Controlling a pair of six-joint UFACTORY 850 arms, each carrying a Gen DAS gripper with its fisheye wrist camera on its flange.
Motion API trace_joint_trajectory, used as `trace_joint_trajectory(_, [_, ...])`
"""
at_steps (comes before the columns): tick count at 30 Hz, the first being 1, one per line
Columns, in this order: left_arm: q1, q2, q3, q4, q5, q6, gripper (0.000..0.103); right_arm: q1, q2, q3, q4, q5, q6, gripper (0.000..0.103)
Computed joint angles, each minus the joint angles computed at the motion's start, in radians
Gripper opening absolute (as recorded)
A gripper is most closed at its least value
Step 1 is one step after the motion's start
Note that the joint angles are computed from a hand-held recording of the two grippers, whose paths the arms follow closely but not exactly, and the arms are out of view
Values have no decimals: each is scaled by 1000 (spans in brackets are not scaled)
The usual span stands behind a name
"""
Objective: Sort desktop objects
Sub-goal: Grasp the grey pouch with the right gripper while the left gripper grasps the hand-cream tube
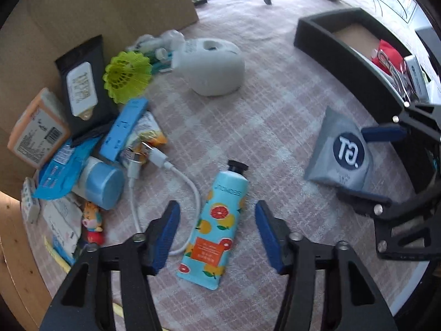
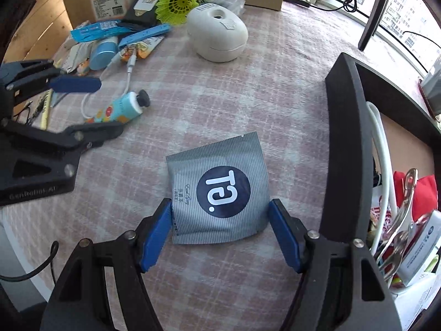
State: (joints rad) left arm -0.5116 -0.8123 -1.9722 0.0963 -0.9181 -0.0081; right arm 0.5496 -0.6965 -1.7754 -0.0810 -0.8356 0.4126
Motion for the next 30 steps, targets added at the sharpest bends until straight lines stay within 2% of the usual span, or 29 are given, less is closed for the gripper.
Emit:
trace_joint_trajectory(1, [4,1,3,-33,-12,9,38,0,-1,-4,-8,-1,5,69])
trace_joint_trajectory(6, [26,65,109,-161,3,61,37,-9,-8,-22,29,-8,-6,69])
trace_joint_trajectory(13, [12,145,232,-76,69,-95,38,-24,-12,-41,98,-2,-42,69])
trace_joint_trajectory(16, [-9,183,290,-18,93,-210,38,-27,-26,-61,97,-19,-41,69])
trace_joint_trajectory(21, [-18,236,369,6,178,-360,34,-15,-30,-70,45,-27,-13,70])
trace_joint_trajectory(22, [-21,254,395,16,204,-393,33,-11,-26,-64,32,-22,-7,68])
trace_joint_trajectory(24, [-23,281,436,19,241,-438,32,0,-18,-54,-7,-23,5,59])
trace_joint_trajectory(25, [-22,294,454,5,256,-445,31,2,-10,-46,-11,-19,7,51])
trace_joint_trajectory(28, [-20,328,498,-31,284,-445,31,-8,21,-3,42,13,-13,41])
trace_joint_trajectory(30, [-21,347,522,-37,294,-453,31,-12,39,22,55,30,-6,38])
